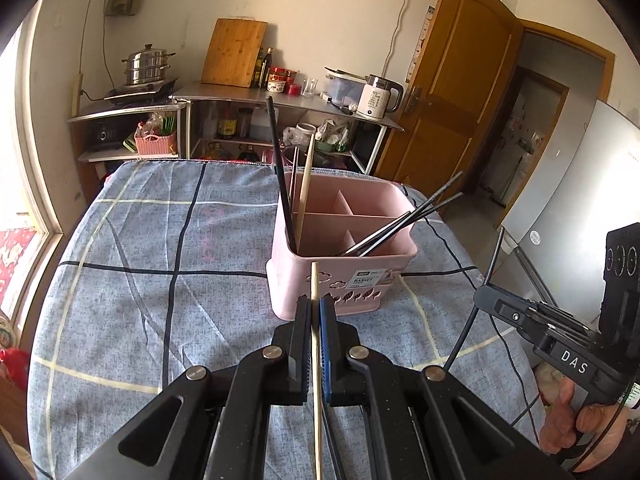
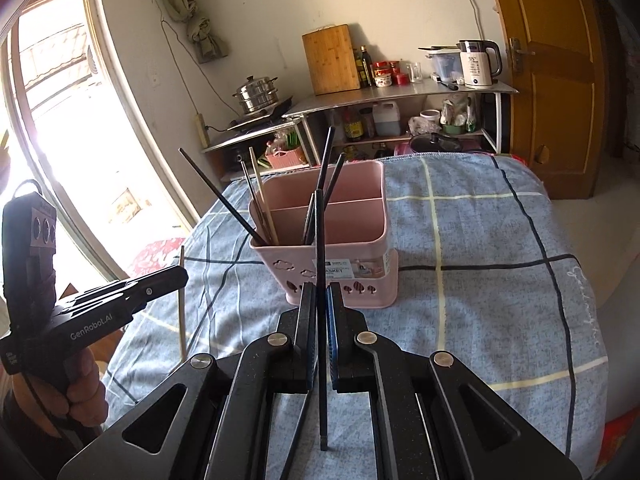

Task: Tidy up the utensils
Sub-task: 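Lift both held chopsticks and carry them over the pink basket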

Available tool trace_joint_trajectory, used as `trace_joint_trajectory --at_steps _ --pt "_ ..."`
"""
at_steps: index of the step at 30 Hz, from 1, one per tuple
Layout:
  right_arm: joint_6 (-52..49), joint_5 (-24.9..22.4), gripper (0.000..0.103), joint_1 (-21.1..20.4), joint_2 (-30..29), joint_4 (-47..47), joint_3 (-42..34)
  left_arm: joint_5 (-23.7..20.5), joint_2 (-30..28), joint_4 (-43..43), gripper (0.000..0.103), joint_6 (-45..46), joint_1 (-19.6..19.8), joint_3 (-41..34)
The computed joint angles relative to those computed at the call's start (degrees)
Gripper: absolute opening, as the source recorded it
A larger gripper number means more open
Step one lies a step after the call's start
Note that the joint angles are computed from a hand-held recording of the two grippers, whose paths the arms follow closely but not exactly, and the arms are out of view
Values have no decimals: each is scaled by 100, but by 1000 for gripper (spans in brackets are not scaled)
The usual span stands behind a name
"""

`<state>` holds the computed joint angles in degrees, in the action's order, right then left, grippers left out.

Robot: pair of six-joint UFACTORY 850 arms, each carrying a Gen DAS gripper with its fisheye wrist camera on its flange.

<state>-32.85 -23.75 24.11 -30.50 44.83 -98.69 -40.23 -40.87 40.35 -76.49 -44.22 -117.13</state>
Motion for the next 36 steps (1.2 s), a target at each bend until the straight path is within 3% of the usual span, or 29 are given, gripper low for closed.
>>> trace_joint_trajectory --at_steps 20,31,36 --pt "-683 277 5 -13 198 603 234 -75 199 437 4 -317 -95 166" --pt "-900 274 5 -44 505 765 616 -172 638 783 4 -743 -378 969" --pt "-885 283 5 -41 598 739 728 -22 887 653 4 -799 -471 1299"
